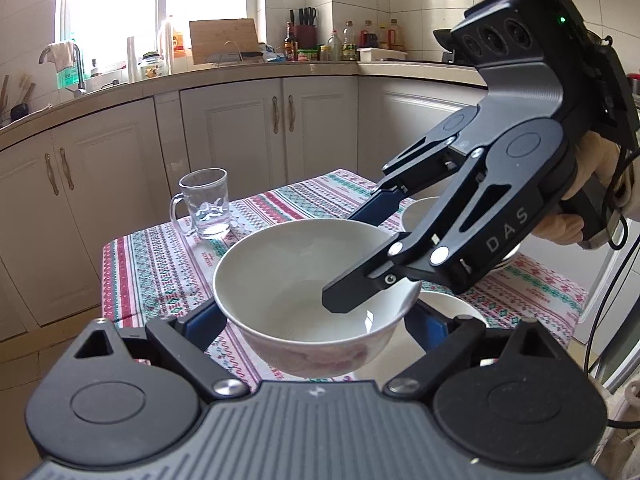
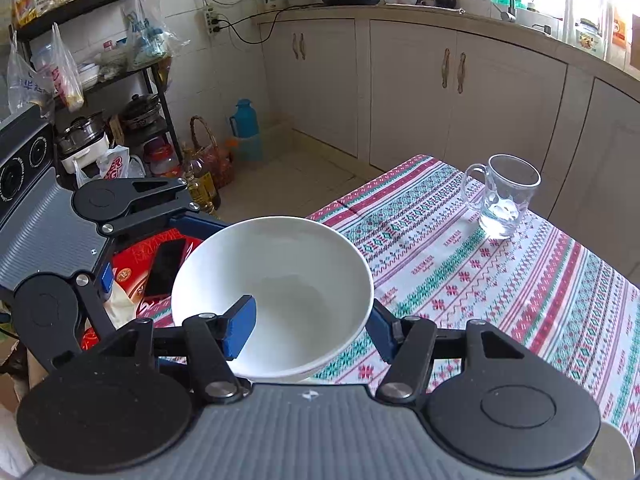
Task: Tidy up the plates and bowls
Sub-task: 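Lift the third bowl with the right gripper and carry it to the bowl stack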
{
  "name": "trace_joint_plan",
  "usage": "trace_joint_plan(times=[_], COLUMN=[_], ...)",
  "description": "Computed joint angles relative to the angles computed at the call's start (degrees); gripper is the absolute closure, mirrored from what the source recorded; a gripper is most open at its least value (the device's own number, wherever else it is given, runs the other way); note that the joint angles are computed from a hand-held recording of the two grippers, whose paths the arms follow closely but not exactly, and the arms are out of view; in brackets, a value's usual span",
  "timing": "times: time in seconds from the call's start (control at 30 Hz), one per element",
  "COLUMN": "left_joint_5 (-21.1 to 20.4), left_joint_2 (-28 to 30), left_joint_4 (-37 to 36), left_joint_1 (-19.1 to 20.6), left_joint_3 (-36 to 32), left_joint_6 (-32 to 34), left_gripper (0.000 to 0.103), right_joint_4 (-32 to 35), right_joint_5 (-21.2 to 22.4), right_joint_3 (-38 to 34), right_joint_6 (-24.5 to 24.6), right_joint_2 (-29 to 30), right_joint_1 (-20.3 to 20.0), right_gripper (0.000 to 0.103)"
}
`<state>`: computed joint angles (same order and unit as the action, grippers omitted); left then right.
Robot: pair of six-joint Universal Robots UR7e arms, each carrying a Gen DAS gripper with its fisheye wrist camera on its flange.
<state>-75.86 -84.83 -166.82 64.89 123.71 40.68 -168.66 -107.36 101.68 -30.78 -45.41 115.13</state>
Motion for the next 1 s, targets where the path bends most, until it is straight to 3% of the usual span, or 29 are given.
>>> trace_joint_plan(times=[0.53,1.0], left_joint_5=[-0.7,-1.0], left_joint_2=[-0.3,1.5], left_joint_4=[1.4,3.4], left_joint_1=[-2.3,-1.9], left_joint_3=[2.9,3.1], left_joint_6=[-1.1,-2.4], left_gripper=[0.008,0.008], right_joint_4=[-5.4,-8.1], right_joint_5=[-0.8,-1.5], right_joint_3=[9.1,12.9], right_joint_6=[2.3,3.8], right_joint_2=[-5.6,-6.6], right_joint_1=[-0.8,-2.6], right_gripper=[0.037,0.037])
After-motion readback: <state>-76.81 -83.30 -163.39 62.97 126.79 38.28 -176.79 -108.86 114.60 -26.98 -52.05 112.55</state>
